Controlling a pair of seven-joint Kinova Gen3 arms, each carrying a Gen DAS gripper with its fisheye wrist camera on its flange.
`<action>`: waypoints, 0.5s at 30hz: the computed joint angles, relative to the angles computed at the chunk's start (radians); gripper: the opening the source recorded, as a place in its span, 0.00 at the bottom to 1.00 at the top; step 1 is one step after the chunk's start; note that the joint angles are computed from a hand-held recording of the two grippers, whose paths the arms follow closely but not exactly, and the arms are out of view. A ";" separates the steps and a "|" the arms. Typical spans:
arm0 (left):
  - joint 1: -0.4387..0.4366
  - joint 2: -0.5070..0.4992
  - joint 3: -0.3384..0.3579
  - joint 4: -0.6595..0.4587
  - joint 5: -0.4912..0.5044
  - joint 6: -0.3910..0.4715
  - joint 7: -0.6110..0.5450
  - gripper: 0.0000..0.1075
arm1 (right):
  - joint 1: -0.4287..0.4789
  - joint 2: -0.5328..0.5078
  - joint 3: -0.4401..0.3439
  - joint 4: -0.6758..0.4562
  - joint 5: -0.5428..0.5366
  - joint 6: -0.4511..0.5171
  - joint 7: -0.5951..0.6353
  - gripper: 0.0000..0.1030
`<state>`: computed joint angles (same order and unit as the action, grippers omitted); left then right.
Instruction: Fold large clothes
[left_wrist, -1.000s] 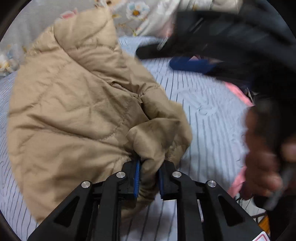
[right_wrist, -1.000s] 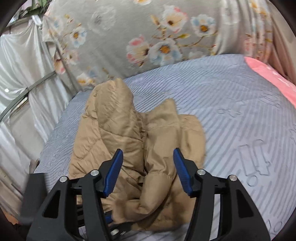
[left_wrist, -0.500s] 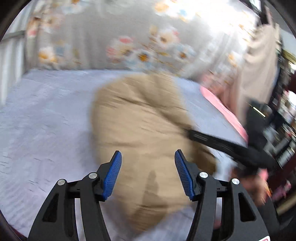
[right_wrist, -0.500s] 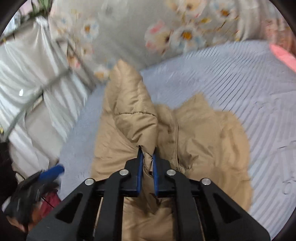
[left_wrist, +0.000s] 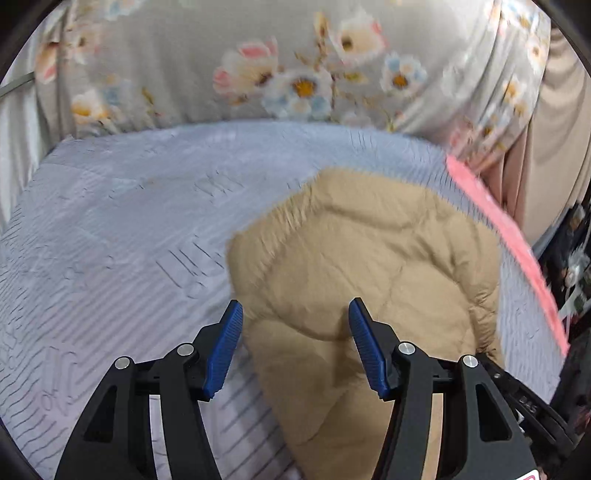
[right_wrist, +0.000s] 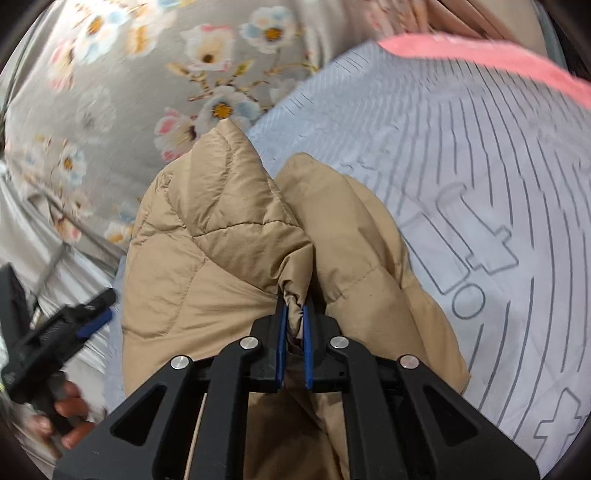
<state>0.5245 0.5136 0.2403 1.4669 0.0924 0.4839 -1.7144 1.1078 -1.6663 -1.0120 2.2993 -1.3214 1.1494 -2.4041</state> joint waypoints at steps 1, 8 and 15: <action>0.017 0.019 -0.010 -0.017 -0.004 0.011 0.014 0.54 | -0.004 -0.006 -0.005 0.017 -0.017 0.000 -0.004 0.06; 0.190 0.086 -0.134 -0.072 -0.149 0.003 0.144 0.55 | 0.010 -0.076 -0.003 0.099 -0.141 0.067 -0.036 0.06; 0.285 0.176 -0.186 -0.174 -0.292 0.037 0.223 0.55 | 0.059 -0.119 0.034 0.082 -0.141 0.154 -0.049 0.06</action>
<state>0.8095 0.6900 0.0547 1.2928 -0.1997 0.5206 -1.4916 1.1667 -1.7855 -0.9778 2.3812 -1.4627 1.3034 -2.4528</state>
